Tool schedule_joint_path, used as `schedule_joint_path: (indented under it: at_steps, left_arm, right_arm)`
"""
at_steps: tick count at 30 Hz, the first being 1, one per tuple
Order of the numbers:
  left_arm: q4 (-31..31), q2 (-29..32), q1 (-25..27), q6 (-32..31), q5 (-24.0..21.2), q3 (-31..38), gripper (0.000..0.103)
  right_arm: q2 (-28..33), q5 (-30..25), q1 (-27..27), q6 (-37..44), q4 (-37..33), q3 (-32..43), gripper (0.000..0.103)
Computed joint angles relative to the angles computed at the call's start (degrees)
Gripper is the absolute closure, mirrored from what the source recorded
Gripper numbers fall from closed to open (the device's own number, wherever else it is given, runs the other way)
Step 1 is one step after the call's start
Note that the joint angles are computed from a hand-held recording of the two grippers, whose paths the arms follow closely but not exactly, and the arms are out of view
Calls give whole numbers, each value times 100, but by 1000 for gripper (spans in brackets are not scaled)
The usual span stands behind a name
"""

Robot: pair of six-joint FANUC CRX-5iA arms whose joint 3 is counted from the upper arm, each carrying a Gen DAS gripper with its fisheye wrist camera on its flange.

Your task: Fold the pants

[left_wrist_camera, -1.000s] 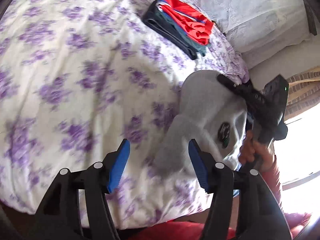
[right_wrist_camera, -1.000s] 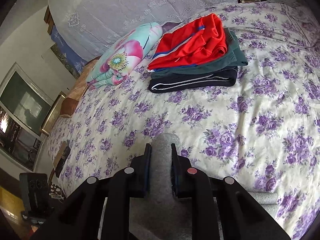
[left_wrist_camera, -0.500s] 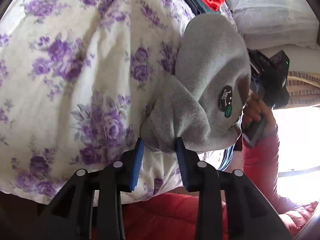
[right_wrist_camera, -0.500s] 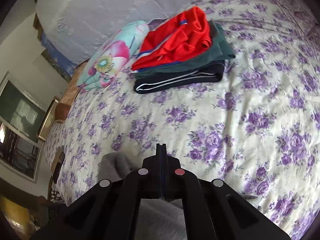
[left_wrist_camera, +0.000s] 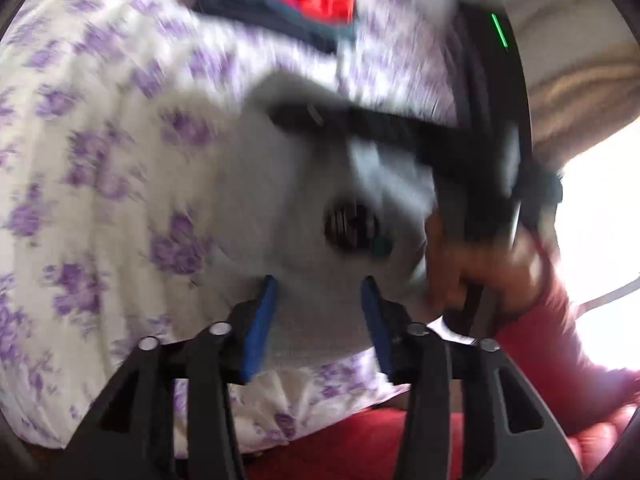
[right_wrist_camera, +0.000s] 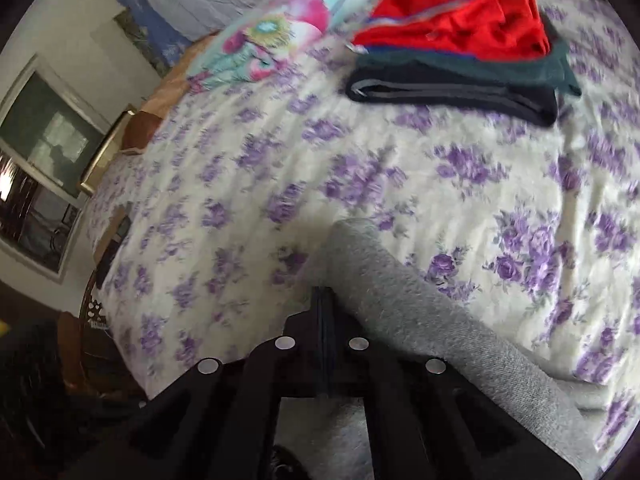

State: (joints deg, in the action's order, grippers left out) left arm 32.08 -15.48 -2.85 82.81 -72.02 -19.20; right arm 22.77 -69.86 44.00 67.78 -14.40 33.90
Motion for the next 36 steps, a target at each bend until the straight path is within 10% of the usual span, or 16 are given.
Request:
schedule_joint_path:
  at_steps: [5,9,12,16,20,23,30,36]
  left_arm:
    - [-620,64,-230,346,91,250,56]
    - [-346,-312,152,483,-84,162,55]
    - [-305,-452,226,479,-69,289,45]
    - [-701,-177,-249,607,185,819,37]
    - [-2832,961,-1639,1642,-312,2399,14]
    - [-3965,1465,-2237,2374,-291,2643,4]
    - [-3483,1064,-1880,2664,78,2153,4]
    - [-3780,796,-1912,3479,-241,2053,5]
  right_arm:
    - [103,272,-281,157,-629,-36,103]
    - [-1075,1320,-245,-51,-588,-1168,96]
    - [-2347,2311,189,-1108,889,-2630,50]
    - [-3293,2159,764,-2303,2584,-3843,45]
    - [-2975,1283,714,-2490,2668,-3935,45]
    - [-2842,1679,713,-2743,3308,-4411,38]
    - [-3304,1944,219,-2009,2018,-4343,24]
    - [-4031,2043,-1030,-1460,-544,-4570,14]
